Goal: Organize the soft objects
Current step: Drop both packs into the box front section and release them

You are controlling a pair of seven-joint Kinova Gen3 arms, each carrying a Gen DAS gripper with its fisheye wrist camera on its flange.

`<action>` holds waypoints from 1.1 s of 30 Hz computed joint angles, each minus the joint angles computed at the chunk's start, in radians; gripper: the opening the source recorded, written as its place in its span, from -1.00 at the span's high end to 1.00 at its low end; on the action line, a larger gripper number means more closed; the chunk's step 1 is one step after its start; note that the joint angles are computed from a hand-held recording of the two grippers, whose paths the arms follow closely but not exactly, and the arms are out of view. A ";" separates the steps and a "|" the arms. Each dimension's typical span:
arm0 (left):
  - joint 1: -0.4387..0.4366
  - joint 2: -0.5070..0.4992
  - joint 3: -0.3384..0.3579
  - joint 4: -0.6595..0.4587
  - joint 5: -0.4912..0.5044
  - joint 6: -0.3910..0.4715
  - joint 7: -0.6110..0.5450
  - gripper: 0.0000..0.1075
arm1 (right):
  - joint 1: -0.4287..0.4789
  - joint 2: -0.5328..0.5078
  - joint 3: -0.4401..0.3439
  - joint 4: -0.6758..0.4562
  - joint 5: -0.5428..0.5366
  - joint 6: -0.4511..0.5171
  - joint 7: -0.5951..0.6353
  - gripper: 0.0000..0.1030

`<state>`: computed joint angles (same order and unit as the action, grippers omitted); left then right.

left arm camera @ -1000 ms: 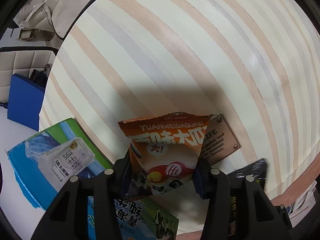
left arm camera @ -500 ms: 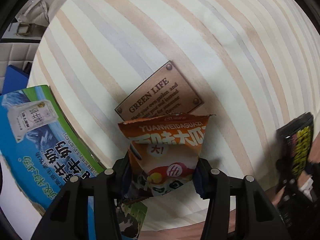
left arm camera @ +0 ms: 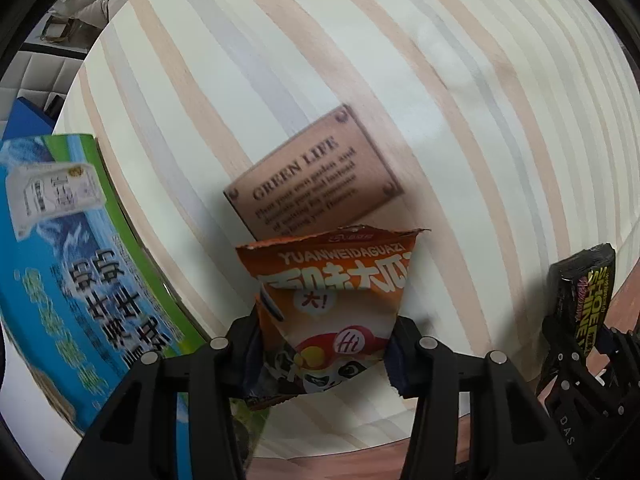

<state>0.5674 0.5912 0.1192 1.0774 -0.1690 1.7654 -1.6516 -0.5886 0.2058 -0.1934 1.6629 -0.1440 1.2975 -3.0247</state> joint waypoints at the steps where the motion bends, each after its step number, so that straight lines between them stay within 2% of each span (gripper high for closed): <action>1: -0.004 -0.015 0.001 0.015 0.008 -0.008 0.004 0.14 | 0.001 -0.007 -0.002 0.005 -0.007 -0.008 -0.003 0.17; 4: -0.026 -0.077 0.007 0.045 0.052 -0.035 0.025 0.15 | 0.030 -0.041 0.002 0.029 -0.035 -0.032 0.017 0.22; 7: -0.073 -0.169 0.019 0.075 0.121 -0.060 0.037 0.15 | 0.028 -0.082 -0.010 0.006 -0.009 -0.013 0.009 0.23; 10: -0.144 -0.283 0.021 0.108 0.193 -0.080 0.036 0.15 | 0.068 -0.093 -0.095 -0.090 0.048 0.049 -0.003 0.23; 13: -0.224 -0.369 0.013 0.097 0.261 -0.065 0.031 0.15 | 0.063 -0.084 -0.160 -0.221 0.114 0.131 -0.018 0.23; 16: -0.308 -0.405 -0.002 0.009 0.296 -0.006 0.013 0.15 | 0.003 -0.062 -0.162 -0.360 0.177 0.191 0.007 0.23; 18: -0.359 -0.426 -0.023 -0.015 0.302 0.010 -0.020 0.15 | -0.020 -0.068 -0.126 -0.416 0.171 0.256 0.040 0.23; 21: -0.437 -0.429 -0.050 -0.077 0.301 0.051 -0.062 0.15 | -0.065 -0.039 -0.090 -0.546 0.193 0.291 0.135 0.23; 23: -0.472 -0.430 -0.063 -0.080 0.298 0.050 -0.073 0.15 | -0.141 0.010 -0.040 -0.639 0.209 0.294 0.174 0.23; 27: -0.567 -0.383 -0.094 -0.121 0.309 0.079 -0.107 0.14 | -0.232 0.125 0.051 -0.824 0.197 0.316 0.258 0.23; 30: -0.630 -0.319 -0.104 -0.141 0.344 0.096 -0.105 0.14 | -0.227 0.228 0.026 -0.963 0.197 0.353 0.292 0.23; 33: -0.650 -0.280 -0.103 -0.149 0.334 0.106 -0.086 0.13 | -0.241 0.333 0.037 -1.102 0.188 0.409 0.326 0.23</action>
